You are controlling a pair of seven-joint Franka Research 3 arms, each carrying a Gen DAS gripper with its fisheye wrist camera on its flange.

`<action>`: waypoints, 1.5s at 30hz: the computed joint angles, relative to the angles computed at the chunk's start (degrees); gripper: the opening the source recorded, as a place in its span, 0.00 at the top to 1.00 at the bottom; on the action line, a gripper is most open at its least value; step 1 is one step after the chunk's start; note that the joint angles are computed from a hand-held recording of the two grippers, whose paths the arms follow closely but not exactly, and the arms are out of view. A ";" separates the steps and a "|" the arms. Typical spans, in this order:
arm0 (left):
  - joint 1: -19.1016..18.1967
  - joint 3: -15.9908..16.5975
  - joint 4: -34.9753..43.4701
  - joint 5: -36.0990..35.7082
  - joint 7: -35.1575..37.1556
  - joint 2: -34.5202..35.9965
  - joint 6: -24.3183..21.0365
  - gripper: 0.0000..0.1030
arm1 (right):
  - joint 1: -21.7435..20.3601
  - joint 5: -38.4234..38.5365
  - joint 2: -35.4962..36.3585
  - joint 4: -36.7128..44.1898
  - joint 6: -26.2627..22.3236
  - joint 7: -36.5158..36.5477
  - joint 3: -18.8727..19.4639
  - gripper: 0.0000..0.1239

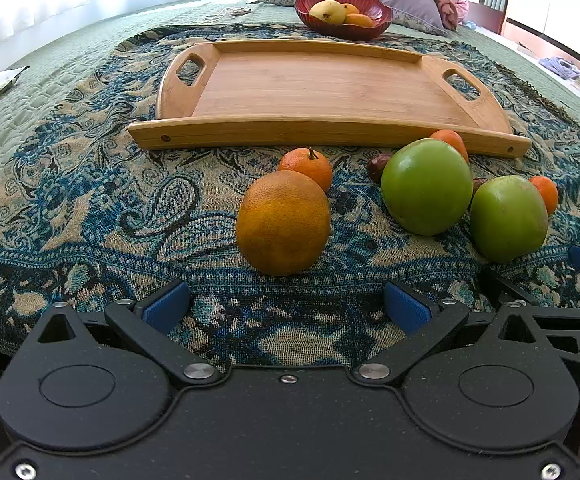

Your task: Organize fruits

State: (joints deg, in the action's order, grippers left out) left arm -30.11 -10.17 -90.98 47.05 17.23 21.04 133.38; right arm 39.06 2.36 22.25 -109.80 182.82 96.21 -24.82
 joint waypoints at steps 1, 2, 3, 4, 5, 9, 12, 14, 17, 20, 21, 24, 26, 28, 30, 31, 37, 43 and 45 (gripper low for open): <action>0.00 0.00 0.00 0.00 0.00 0.00 0.00 0.00 | -0.06 0.03 0.00 0.03 -0.01 -0.04 0.05 0.17; -0.01 0.01 0.00 0.00 0.00 0.00 0.00 0.00 | -0.10 0.03 -0.01 0.03 -0.01 -0.08 0.07 0.17; -0.01 0.01 0.00 0.00 0.00 0.00 0.00 0.00 | -0.08 0.02 -0.04 0.04 -0.08 -0.12 0.06 0.17; -0.01 0.01 0.00 -0.01 0.00 0.00 0.00 0.00 | -0.19 -0.01 -0.07 0.08 -0.17 -0.20 0.16 0.17; -0.01 0.02 0.00 -0.01 0.00 0.00 0.00 0.00 | -0.13 -0.04 -0.07 0.02 -0.11 -0.12 0.11 0.17; -0.02 0.02 0.00 -0.01 0.00 0.00 0.00 0.00 | -0.91 -0.11 -0.12 0.08 -0.15 -0.57 0.99 0.17; -0.03 0.02 0.04 -0.02 0.03 0.02 -0.05 0.00 | -0.76 -0.14 -0.08 0.09 -0.10 -0.54 0.80 0.17; -0.03 0.02 0.04 -0.02 0.03 0.02 -0.05 0.00 | -0.84 -0.11 -0.07 0.09 -0.05 -0.61 0.89 0.17; -0.03 0.02 0.04 -0.02 0.03 0.02 -0.05 0.00 | -0.74 -0.02 -0.05 0.05 0.00 -0.66 0.81 0.17; -0.03 0.02 0.04 -0.02 0.03 0.02 -0.05 0.00 | -0.78 0.13 -0.05 0.02 0.07 -0.80 0.86 0.17; -0.03 0.02 0.04 -0.02 0.03 0.02 -0.05 0.00 | -0.65 0.16 -0.03 0.00 0.09 -0.78 0.73 0.17; -0.03 0.02 0.04 -0.02 0.03 0.02 -0.05 0.00 | -0.58 0.28 -0.03 -0.01 0.10 -0.87 0.66 0.17; -0.03 0.02 0.04 -0.02 0.03 0.02 -0.05 0.00 | -0.56 0.34 -0.03 -0.01 0.10 -0.92 0.65 0.17; -0.03 0.02 0.01 -0.03 0.05 0.00 -0.05 0.00 | -0.54 0.41 -0.04 -0.06 0.17 -1.00 0.65 0.17; -0.03 0.01 0.01 -0.03 0.05 0.00 -0.05 0.00 | -0.53 0.48 -0.03 -0.05 0.21 -1.08 0.63 0.17; -0.03 0.01 0.01 -0.03 0.05 0.00 -0.05 0.00 | -0.51 0.54 -0.04 -0.09 0.23 -1.11 0.62 0.17; -0.03 0.01 0.01 -0.03 0.05 0.00 -0.05 0.00 | -0.35 0.84 -0.02 -0.14 0.35 -1.36 0.51 0.17; -0.34 0.19 0.06 0.81 -0.51 0.07 -0.27 0.00 | 0.28 1.24 -0.01 -0.21 0.64 -1.53 -0.09 0.17; -0.35 0.33 -0.09 1.36 -0.78 0.16 -0.07 0.00 | 0.75 1.36 -0.02 -0.31 0.94 -1.55 -0.54 0.17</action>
State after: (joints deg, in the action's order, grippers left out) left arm -30.46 -9.85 -91.06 48.41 16.45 21.21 133.31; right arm 39.81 3.72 22.23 -110.11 183.76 94.66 -25.37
